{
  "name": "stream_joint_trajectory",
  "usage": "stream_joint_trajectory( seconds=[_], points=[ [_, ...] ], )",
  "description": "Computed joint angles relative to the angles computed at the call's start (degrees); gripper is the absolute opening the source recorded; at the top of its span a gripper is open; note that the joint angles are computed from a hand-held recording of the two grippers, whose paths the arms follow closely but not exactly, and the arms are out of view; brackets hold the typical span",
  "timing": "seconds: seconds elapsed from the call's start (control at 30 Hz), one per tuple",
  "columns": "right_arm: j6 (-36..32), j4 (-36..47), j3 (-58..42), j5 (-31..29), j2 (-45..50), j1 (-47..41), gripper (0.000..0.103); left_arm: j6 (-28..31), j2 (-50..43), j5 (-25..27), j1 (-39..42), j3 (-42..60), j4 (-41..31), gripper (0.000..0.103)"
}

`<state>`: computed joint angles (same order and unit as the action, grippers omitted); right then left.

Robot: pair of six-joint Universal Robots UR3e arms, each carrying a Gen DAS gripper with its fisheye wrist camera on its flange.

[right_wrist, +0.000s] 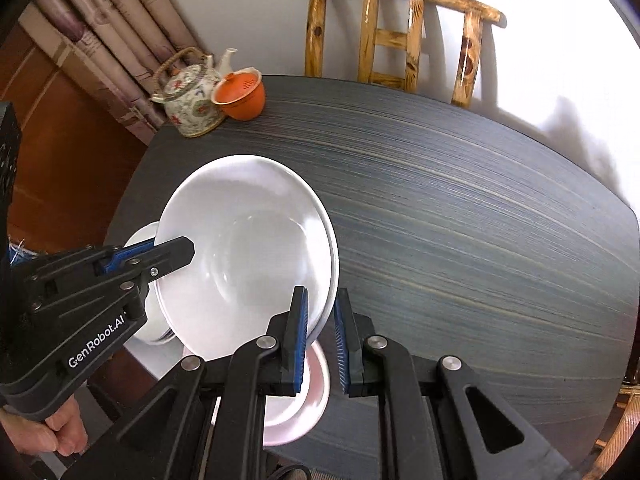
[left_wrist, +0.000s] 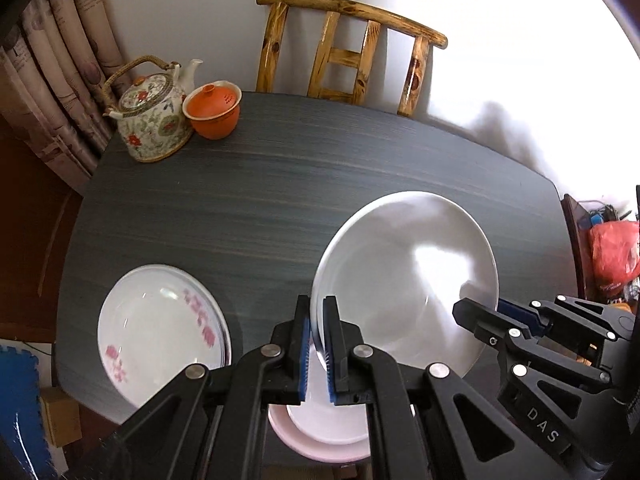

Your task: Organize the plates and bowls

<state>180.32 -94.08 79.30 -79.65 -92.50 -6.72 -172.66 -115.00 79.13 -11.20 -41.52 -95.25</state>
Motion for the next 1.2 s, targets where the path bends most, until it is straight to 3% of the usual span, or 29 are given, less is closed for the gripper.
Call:
stream_joint_trajectory(
  seconds=[0.57,1.2],
  points=[
    [4.9,2.7,10.4,-1.9,-12.2,6.3,0.013,2.1,16.2,0.8,1.6,-24.4,4.8,0.005],
    [6.6,-0.6,18.4,-1.0,-12.5,8.0,0.014,2.4,15.4,2.5,1.6,-32.7,9.2,0.006]
  ],
)
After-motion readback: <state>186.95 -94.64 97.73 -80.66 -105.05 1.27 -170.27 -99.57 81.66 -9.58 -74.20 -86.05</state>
